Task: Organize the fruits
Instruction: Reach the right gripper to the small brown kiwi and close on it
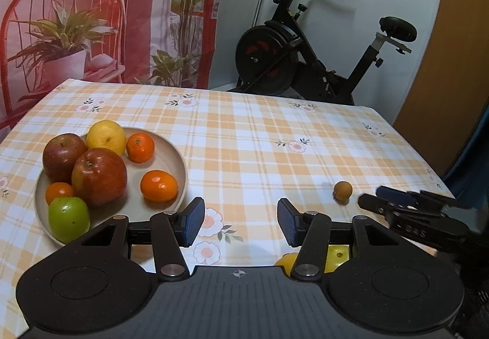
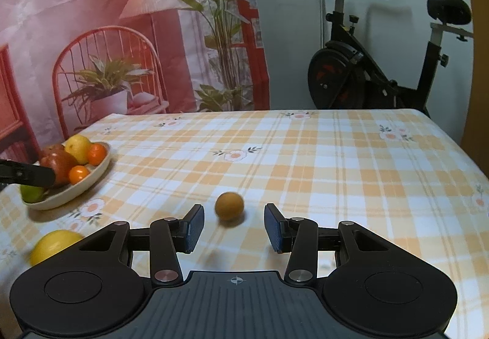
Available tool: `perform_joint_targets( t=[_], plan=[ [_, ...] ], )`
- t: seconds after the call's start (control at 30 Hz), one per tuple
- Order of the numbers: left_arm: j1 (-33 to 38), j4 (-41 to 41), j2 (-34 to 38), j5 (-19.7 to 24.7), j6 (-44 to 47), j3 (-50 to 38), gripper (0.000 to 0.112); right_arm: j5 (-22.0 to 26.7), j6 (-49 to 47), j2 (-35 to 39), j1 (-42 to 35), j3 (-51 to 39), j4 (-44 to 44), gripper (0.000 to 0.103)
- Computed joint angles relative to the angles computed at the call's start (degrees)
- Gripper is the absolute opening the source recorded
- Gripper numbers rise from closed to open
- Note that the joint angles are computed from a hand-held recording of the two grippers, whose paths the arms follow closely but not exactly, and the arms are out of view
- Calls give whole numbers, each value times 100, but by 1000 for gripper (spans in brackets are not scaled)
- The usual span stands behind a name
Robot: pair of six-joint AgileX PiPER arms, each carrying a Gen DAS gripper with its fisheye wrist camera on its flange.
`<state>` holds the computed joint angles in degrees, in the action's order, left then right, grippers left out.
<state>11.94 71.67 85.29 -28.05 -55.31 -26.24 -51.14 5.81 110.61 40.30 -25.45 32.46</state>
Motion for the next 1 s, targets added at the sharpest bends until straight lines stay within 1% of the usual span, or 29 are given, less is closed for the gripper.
perform_joint_targets(
  t=[0.13,0.3,0.4,0.47,0.6,0.63,0.8,1.0],
  plan=[
    [-2,17,83,-28,-24,-59,55,382,-338,131,-332,-405,-211,41],
    [8,131,215,-8,-178,-152,55,1005,-725,287,-578,-929,-457,40],
    [15,178,261,-16,-208,-160,55,1258,-866,330,-627,-1103,-511,36],
    [18,217,273,-20,-247,-154,55,1327,-931,344,-625,-1157,-460,35],
    [49,326,285,-32,-340,-130,55,1523,-952,363,-658,-1243,-439,28],
    [63,374,281,-35,-377,-125,55,1569,-949,366,-665,-1256,-445,25],
    [165,699,227,-157,-619,-127,55,1507,-836,384,-634,-1210,-494,24],
    [224,1005,118,-284,-797,-59,55,1069,-252,238,-509,-794,-719,24]
  ],
)
